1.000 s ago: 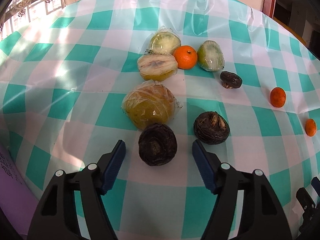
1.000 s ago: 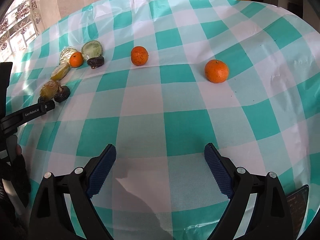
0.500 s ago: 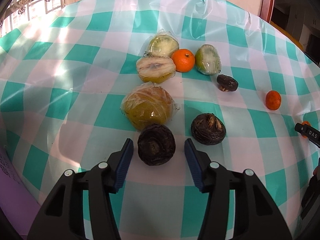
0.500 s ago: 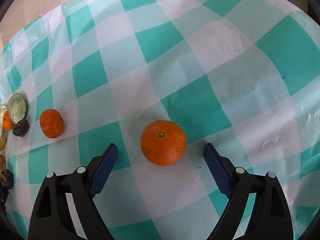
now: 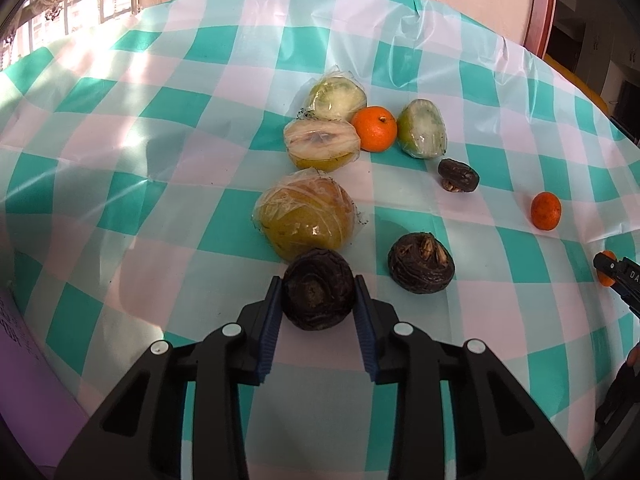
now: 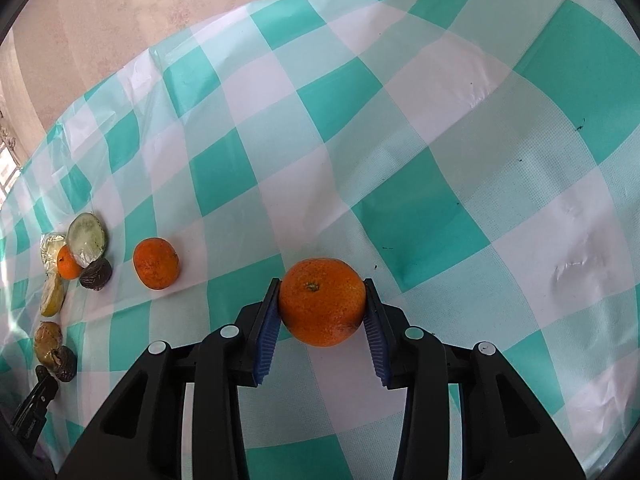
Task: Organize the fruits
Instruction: 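Carry the brown fruit and orange over the purple box with both tools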
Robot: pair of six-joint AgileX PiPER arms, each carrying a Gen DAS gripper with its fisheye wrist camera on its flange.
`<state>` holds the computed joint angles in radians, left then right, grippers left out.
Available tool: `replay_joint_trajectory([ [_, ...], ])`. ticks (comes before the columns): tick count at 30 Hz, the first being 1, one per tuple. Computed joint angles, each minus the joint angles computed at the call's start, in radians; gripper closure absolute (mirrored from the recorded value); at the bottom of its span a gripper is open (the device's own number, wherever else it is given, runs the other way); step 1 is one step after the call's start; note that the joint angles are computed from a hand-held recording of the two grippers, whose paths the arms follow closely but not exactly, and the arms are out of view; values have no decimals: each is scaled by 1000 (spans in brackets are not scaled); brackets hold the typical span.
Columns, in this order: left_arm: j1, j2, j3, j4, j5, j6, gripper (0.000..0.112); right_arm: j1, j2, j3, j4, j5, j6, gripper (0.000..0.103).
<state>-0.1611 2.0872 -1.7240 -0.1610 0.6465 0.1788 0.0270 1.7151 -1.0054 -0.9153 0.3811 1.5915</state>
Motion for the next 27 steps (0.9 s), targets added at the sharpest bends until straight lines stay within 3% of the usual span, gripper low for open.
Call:
replay_joint_trajectory([
  [7,28,-75,129,-145,-65,106,78,-30,-100,145,-238,-154,226,64],
  [11,55,-129,222,-283,-91,214,78,23,-86,100,-177,-193,174,64],
  [14,66,-166,281,-337,-96,264,78,53,-84,101,-228,-231,222,64],
  [27,127,-384,598,-554,-107,529,78,266,-135,156,-235,-198,255,64],
])
